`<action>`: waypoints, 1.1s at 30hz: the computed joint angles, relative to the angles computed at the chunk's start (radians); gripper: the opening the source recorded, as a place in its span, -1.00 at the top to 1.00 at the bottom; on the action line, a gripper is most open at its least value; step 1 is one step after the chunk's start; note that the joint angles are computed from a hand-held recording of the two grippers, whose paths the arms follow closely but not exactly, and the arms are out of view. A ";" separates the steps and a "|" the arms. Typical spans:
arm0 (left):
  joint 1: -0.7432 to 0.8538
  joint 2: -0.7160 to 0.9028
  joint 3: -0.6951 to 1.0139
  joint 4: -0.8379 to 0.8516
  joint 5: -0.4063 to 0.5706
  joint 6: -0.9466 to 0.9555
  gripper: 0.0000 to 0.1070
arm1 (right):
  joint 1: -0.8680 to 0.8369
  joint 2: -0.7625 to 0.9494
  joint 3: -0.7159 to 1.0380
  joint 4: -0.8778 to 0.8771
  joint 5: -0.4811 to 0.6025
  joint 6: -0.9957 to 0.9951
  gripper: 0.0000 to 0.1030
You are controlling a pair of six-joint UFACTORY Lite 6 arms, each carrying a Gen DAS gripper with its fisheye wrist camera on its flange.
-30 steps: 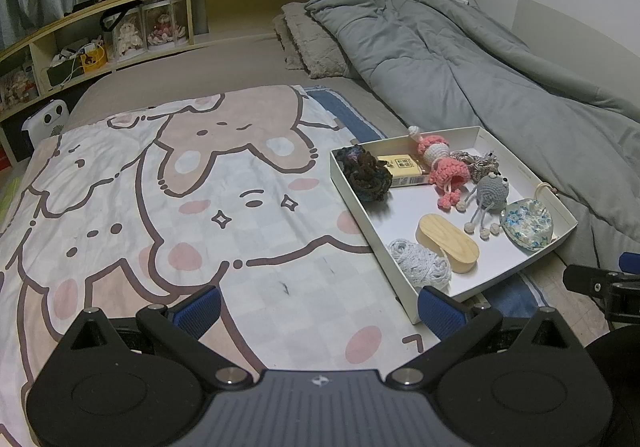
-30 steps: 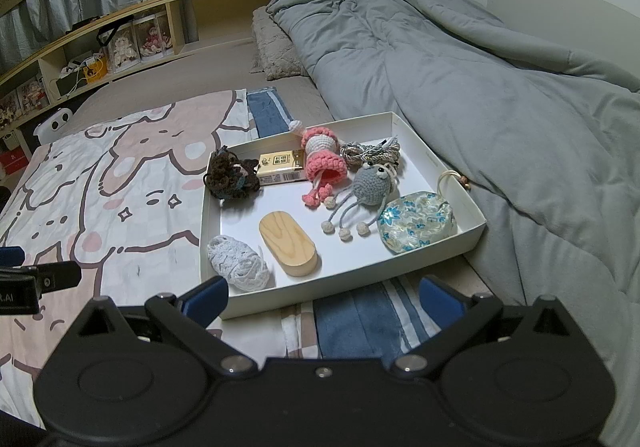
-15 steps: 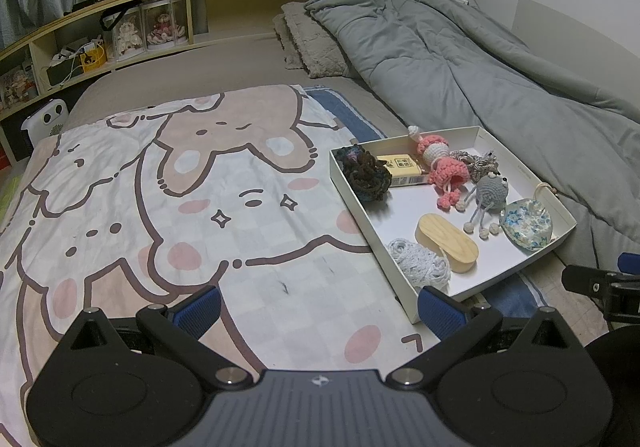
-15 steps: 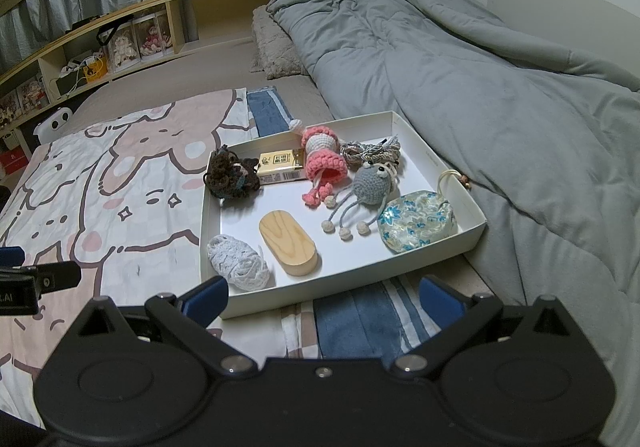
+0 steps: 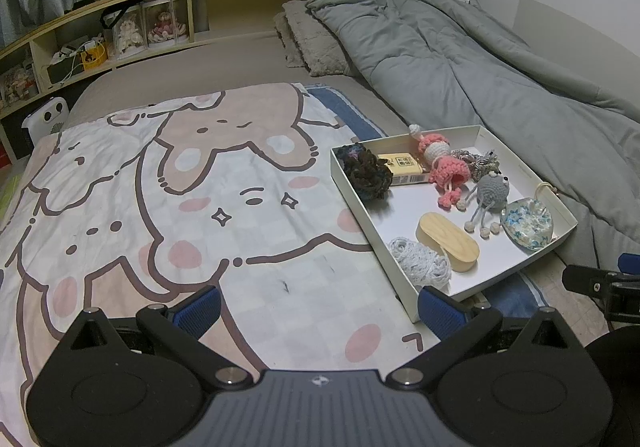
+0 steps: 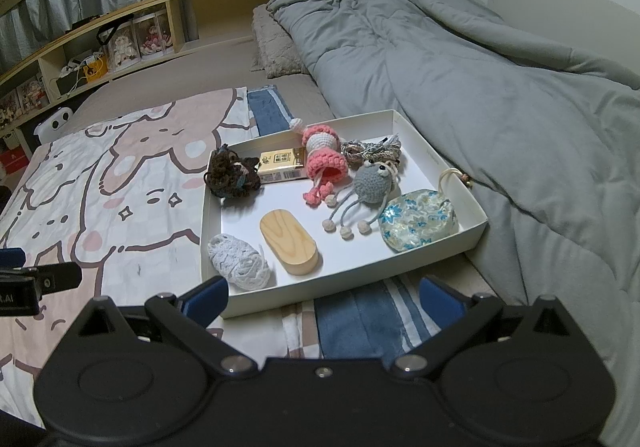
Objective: Organize objects
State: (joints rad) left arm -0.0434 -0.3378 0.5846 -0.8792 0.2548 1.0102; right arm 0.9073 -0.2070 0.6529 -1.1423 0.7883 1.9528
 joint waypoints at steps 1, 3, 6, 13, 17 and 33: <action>0.001 -0.001 -0.001 -0.002 0.001 0.003 -0.93 | 0.000 0.000 0.000 0.000 0.000 0.000 -1.00; 0.002 0.003 0.004 -0.002 0.002 0.004 -0.93 | -0.001 0.000 0.000 0.000 -0.001 -0.001 -1.00; 0.002 0.003 0.004 -0.003 0.003 0.005 -0.93 | -0.003 -0.001 -0.001 -0.001 -0.002 -0.001 -1.00; 0.003 0.005 0.007 0.005 0.005 -0.002 -0.93 | -0.004 -0.004 -0.002 0.000 -0.003 -0.003 -1.00; 0.004 0.003 0.002 -0.001 0.004 0.004 -0.93 | -0.002 -0.005 -0.003 0.001 -0.001 -0.002 -1.00; 0.009 0.000 -0.008 -0.022 0.008 0.032 -0.92 | -0.002 -0.007 -0.007 -0.001 -0.003 0.001 -1.00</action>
